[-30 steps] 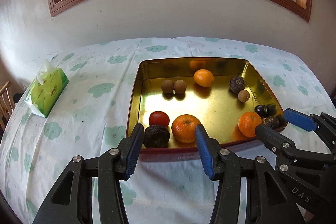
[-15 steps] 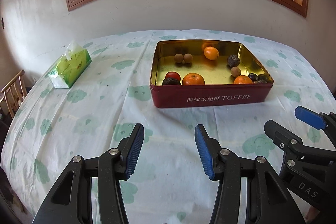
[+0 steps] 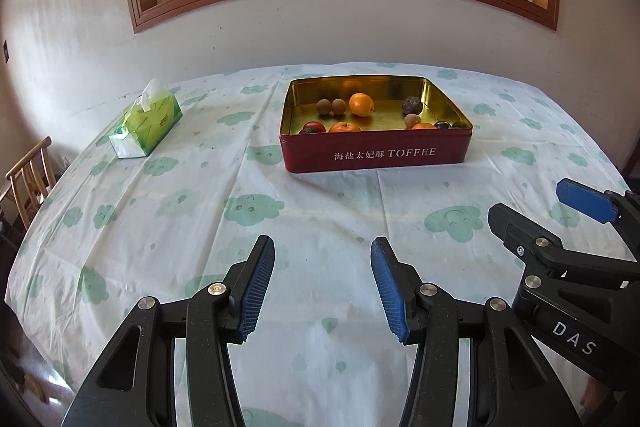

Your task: Organize fruits

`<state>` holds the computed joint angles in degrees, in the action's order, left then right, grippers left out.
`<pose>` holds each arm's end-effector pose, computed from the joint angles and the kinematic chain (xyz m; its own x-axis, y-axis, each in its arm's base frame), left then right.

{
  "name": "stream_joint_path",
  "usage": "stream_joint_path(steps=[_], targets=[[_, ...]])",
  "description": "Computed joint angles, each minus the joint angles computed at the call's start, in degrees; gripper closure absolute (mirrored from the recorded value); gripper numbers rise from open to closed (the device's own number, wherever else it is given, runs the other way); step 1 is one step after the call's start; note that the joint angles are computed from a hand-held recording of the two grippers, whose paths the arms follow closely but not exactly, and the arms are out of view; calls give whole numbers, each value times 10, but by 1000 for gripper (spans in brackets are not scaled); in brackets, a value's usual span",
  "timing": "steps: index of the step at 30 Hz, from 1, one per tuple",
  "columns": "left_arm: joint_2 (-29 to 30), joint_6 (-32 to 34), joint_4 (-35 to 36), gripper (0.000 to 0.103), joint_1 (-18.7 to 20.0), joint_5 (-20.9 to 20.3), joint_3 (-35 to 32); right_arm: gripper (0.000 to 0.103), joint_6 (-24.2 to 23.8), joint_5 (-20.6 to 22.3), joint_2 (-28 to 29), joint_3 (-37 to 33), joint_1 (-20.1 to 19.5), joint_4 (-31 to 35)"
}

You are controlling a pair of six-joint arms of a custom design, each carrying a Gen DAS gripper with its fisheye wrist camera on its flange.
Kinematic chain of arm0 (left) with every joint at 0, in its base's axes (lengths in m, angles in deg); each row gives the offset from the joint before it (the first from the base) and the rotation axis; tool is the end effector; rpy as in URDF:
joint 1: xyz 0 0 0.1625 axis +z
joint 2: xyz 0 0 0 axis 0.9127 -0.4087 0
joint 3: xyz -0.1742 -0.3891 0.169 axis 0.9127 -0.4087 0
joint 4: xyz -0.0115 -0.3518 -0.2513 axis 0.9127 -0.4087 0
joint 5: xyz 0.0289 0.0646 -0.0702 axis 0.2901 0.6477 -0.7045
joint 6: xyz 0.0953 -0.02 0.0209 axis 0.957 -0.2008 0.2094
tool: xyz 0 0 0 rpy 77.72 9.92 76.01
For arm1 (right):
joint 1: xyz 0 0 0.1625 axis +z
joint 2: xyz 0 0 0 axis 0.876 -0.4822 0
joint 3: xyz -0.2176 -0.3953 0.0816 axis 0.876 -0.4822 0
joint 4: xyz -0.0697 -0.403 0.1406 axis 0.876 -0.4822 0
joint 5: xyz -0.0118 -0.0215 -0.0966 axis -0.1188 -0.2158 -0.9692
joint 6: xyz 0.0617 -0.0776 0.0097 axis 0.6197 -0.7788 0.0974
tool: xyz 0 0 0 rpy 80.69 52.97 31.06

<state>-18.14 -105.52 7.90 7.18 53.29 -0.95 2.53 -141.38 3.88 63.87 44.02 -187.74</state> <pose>-0.0098 -0.7658 0.2095 -0.6545 -0.2522 -0.7128 0.4177 0.6652 -0.6189 0.3101 -0.8121 -0.0847 -0.6275 -0.3544 0.6933 -0.7214 0.5997 -0.3463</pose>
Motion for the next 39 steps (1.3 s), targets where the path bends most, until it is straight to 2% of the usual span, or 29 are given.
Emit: stream_joint_path(steps=[11, 39], targets=[[12, -19, 22, 51, 5, -4, -16, 28, 7, -2, 6, -7, -4, 12], [4, -23, 4, 51, 5, -7, 2, 28, 6, -1, 6, 1, -6, 4]])
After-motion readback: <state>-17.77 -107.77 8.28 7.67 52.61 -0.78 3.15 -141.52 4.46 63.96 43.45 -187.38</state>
